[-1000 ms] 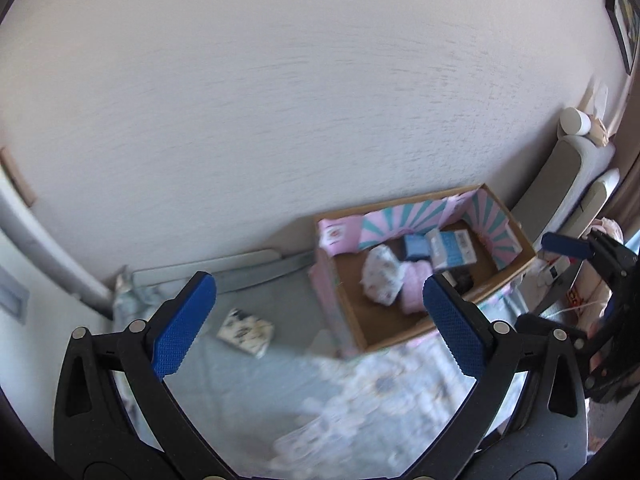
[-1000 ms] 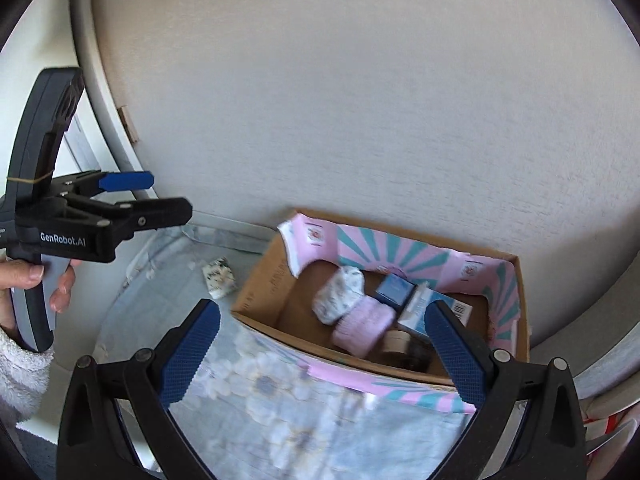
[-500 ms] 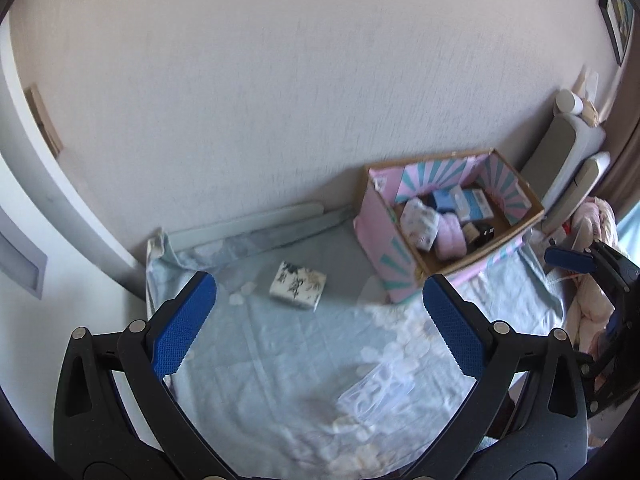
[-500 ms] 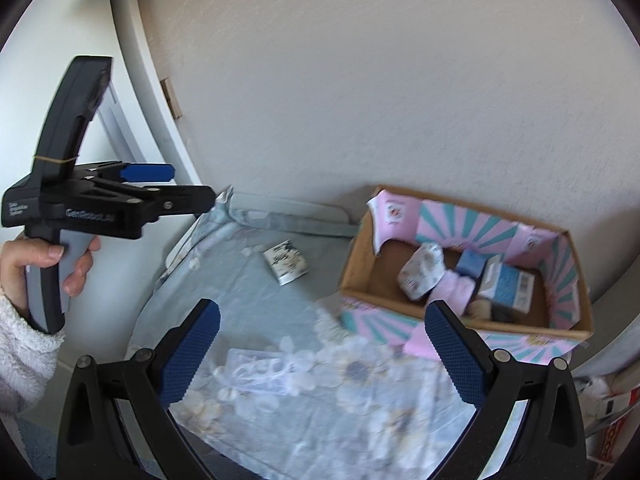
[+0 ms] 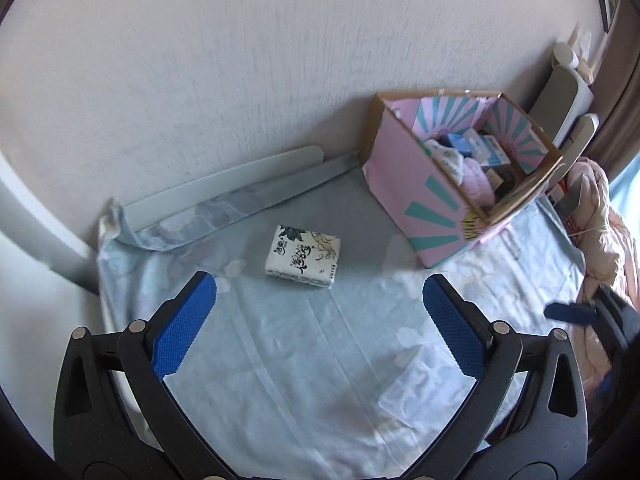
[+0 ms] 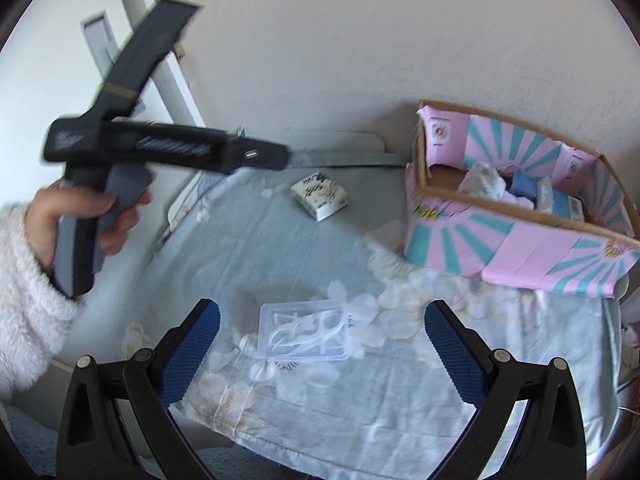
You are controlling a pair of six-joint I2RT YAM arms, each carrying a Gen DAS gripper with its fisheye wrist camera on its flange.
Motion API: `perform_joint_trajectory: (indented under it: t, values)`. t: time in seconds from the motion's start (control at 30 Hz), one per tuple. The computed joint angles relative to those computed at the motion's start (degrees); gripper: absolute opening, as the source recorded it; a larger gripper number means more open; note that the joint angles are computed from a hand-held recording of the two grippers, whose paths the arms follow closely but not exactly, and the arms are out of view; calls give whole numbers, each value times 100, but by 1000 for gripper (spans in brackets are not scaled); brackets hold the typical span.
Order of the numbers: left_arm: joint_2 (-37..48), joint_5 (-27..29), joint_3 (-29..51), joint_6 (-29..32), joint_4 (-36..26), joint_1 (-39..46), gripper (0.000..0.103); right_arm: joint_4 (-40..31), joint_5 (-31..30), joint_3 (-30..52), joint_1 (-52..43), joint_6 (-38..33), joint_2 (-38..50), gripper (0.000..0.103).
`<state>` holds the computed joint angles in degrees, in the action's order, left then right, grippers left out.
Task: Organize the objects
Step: 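Withdraw both open tools from the box back over the bed, then grasp the white tissue pack with the left tool while the right tool grasps the clear floss case, then carry the tissue pack with the left tool while the right tool carries the floss case to the box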
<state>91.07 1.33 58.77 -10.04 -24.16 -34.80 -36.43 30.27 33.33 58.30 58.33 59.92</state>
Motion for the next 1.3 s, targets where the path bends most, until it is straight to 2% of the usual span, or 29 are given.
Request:
perform_joint_trajectory:
  t: [0.17,0.23,0.4,0.77,0.97,1.03,1.17,1.2,1.3]
  values:
    - [717,94,-76,255,755,-27,103,712,158,-195,287,127,833,102]
    - [1009,45,8,313,842,-17,103,949,249,-216,373,143,1178,102]
    - [1530,259,14,259,1312,95,103,1581,63,-353,225,69,1708,102]
    - [2179,230,267,328,1722,46,102,2238,-405,-333,-312,-586,2424,101]
    - [2360,201,419,346,1700,21,93,2431,-636,-257,-498,-855,2640,91]
    - [2448,183,501,401,1641,0,82,2442,-654,-229,-542,-917,2690,90]
    - [2503,122,513,500,1688,-47,71,2427,-624,-221,-590,-976,2687,82]
    - [2499,147,503,520,1715,-47,65,2390,-642,-205,-617,-997,2708,80]
    - [2508,213,500,541,1735,-28,61,2370,-632,-229,-627,-1056,2684,78]
